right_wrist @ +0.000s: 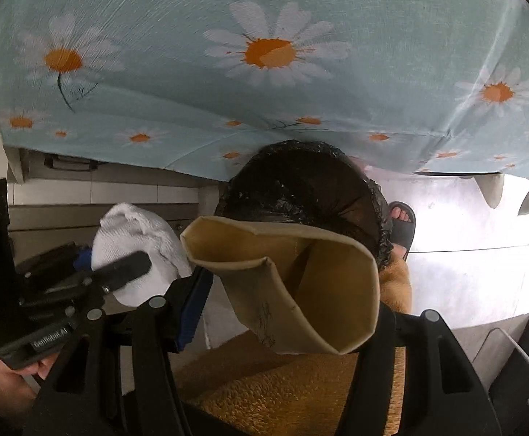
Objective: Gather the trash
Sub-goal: 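Open the left gripper over the bin while the right gripper releases the tan cup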
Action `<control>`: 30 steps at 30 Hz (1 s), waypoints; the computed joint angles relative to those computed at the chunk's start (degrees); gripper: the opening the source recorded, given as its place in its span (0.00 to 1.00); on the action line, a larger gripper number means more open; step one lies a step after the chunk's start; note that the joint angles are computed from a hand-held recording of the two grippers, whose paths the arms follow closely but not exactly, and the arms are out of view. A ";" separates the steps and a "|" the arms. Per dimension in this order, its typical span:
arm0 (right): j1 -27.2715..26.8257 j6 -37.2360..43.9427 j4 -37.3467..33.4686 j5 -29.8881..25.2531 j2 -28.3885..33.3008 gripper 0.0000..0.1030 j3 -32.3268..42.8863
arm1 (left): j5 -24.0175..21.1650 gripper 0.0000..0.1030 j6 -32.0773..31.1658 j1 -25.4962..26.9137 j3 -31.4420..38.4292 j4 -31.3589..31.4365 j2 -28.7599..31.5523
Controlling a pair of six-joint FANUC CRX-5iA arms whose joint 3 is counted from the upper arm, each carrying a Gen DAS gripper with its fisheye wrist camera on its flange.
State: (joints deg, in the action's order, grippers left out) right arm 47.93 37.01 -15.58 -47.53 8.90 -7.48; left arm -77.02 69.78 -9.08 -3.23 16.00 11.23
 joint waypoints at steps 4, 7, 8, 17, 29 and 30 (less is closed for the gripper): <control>-0.23 -1.60 -0.19 0.65 -0.83 0.75 -0.65 | -0.85 0.49 0.21 0.24 0.40 -0.40 0.29; -0.66 -1.92 -0.52 0.24 -1.23 0.75 -0.40 | -0.91 0.49 0.36 0.23 0.45 -0.63 0.34; -0.73 -2.02 -0.28 0.03 -1.45 0.75 -0.32 | -0.91 0.49 0.39 0.30 0.52 -0.70 0.36; -0.43 -3.18 1.80 0.04 -2.40 0.75 -0.38 | -0.80 0.49 0.15 1.56 0.44 -0.09 -0.52; 4.02 -9.45 13.89 -0.91 -9.14 0.75 -2.11 | -0.88 0.49 -3.15 3.67 0.41 3.93 -6.11; 5.27 -10.78 17.27 -1.81 -9.73 0.75 -2.22 | -0.68 0.49 -3.50 3.69 0.59 4.08 -6.57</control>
State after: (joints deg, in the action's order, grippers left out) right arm 53.20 26.24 1.69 -49.34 -0.83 -9.70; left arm -77.71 66.28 -5.39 -2.64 20.08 4.66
